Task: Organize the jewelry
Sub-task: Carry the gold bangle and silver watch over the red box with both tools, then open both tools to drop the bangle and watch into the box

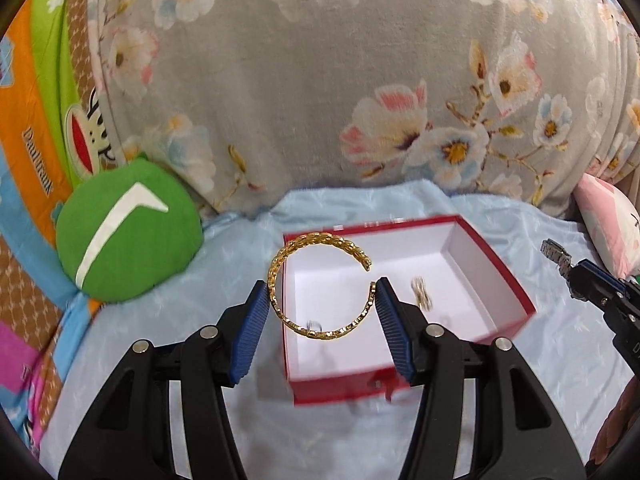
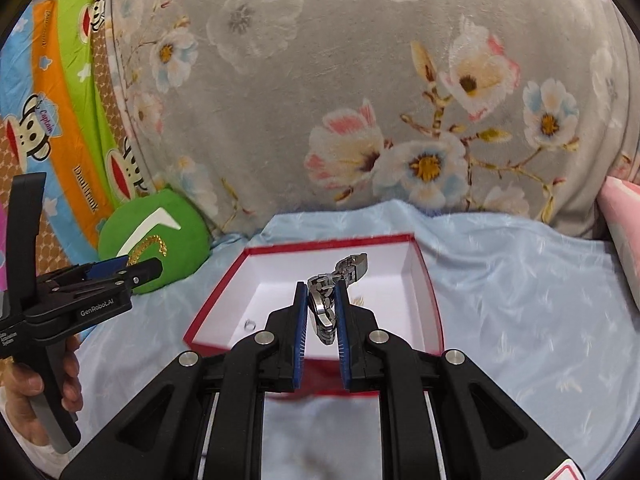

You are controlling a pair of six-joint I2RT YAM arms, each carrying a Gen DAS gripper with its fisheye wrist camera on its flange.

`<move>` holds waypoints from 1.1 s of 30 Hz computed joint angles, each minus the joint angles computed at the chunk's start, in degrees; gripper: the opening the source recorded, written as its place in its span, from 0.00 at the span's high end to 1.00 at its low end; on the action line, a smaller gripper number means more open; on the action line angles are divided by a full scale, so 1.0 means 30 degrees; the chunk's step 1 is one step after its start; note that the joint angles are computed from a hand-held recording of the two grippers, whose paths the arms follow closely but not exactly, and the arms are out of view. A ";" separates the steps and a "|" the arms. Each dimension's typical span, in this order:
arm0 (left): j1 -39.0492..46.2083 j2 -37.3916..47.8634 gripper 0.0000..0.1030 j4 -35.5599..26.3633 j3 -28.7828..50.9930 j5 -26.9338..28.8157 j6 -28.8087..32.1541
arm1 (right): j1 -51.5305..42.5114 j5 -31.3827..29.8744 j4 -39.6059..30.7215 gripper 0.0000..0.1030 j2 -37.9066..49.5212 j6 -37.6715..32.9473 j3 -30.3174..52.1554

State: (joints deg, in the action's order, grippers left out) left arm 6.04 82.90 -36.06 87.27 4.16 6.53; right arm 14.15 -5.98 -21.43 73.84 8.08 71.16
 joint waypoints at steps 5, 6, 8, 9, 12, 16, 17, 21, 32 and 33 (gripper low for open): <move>-0.0939 0.3981 0.49 0.0335 0.3802 -0.0792 -0.0854 | -0.0751 -0.0522 -0.0021 0.88 0.4292 -0.0086 0.3750; -0.1073 0.4882 0.49 0.0073 0.4733 -0.0982 -0.0994 | -0.0851 -0.0625 -0.0060 0.88 0.5130 -0.0104 0.4454; -0.1322 0.6697 0.49 -0.0405 0.6525 -0.1360 -0.1260 | -0.0933 -0.0556 -0.0181 0.88 0.6727 -0.0178 0.5806; -0.1417 0.7589 0.49 -0.0669 0.7429 -0.1451 -0.1357 | -0.0979 -0.0592 -0.0204 0.88 0.7406 -0.0220 0.6360; -0.1612 0.9787 0.49 -0.1342 0.9663 -0.1742 -0.1646 | -0.1154 -0.0665 -0.0535 0.88 0.9481 -0.0194 0.8219; -0.1851 1.2506 0.49 -0.2334 1.2540 -0.2273 -0.1735 | -0.1383 -0.0928 -0.1502 0.88 1.1945 0.0005 1.0618; -0.1904 1.3080 0.49 -0.2602 1.3175 -0.2347 -0.1778 | -0.1372 -0.0805 -0.1599 0.88 1.2312 -0.0061 1.0914; -0.2079 1.4370 0.49 -0.2601 1.4038 -0.2767 -0.1885 | -0.1293 -0.0378 -0.1834 0.88 1.3535 -0.0281 1.1871; -0.2426 1.5807 0.48 -0.2150 1.4833 -0.3826 -0.1857 | -0.1453 -0.0621 -0.2055 0.88 1.5138 -0.0241 1.3042; -0.2436 1.5790 0.47 -0.2078 1.4763 -0.3956 -0.1934 | -0.1440 -0.0487 -0.1900 0.87 1.5054 -0.0139 1.2904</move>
State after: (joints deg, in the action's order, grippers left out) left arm -1.27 130.27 -42.30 131.55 -7.70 0.73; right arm 9.83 -7.44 -27.13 119.00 7.67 109.87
